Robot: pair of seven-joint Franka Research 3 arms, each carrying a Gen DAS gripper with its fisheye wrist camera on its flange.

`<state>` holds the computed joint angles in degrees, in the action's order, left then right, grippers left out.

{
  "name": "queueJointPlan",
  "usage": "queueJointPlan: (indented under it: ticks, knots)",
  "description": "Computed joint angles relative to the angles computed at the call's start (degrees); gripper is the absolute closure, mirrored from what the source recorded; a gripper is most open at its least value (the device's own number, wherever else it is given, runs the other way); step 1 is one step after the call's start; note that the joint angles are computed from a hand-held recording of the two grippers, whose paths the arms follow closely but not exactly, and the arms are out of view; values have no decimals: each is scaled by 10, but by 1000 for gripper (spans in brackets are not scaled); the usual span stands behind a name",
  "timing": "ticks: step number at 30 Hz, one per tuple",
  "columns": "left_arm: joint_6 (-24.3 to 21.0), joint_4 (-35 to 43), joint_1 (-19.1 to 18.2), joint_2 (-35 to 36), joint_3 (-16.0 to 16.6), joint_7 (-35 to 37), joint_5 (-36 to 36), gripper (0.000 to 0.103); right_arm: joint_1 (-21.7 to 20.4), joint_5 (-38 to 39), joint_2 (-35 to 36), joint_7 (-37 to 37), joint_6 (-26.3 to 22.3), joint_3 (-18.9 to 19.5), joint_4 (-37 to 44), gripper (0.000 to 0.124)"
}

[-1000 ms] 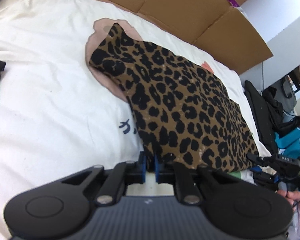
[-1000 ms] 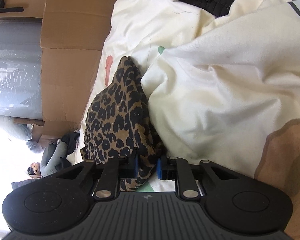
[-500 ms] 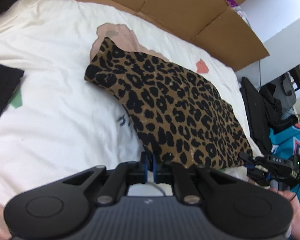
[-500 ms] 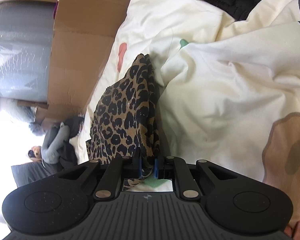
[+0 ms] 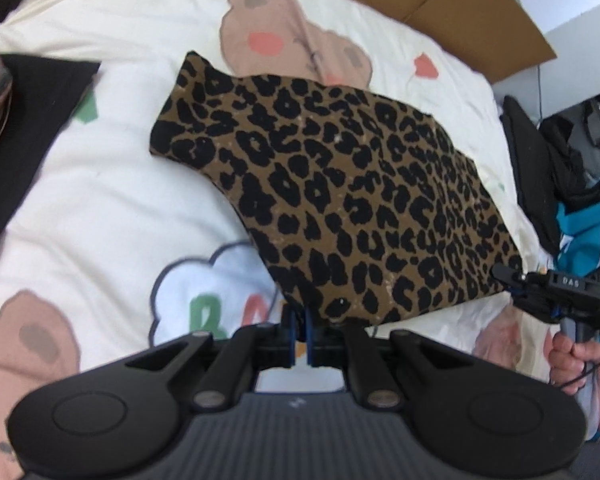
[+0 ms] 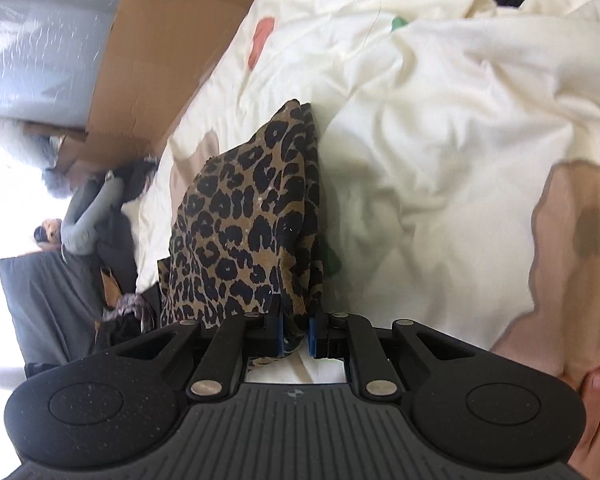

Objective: Fold clothes
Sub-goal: 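Lift the bundle edge with the right tool and fold it over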

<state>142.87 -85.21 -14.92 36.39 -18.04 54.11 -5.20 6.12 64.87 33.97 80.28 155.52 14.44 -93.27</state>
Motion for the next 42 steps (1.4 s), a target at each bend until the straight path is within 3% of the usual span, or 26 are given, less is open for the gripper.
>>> queueJointPlan:
  ticks: [9,18,29,42]
  knots:
    - [-82,91,-2,56,-13,31,-17,99,10,-40,-7,10,2,-15,0,115]
    - [-127,139,-1,94,-33,76,-69,98,12,-106,8,59,17,-34,35,115]
    - [-144,216,-40,157,-34,52,-93,99,10,-207,51,119,26,-46,103,115]
    - [-182,389,-95,258,-34,39,-88,99,8,-281,103,160,18,-56,193,116]
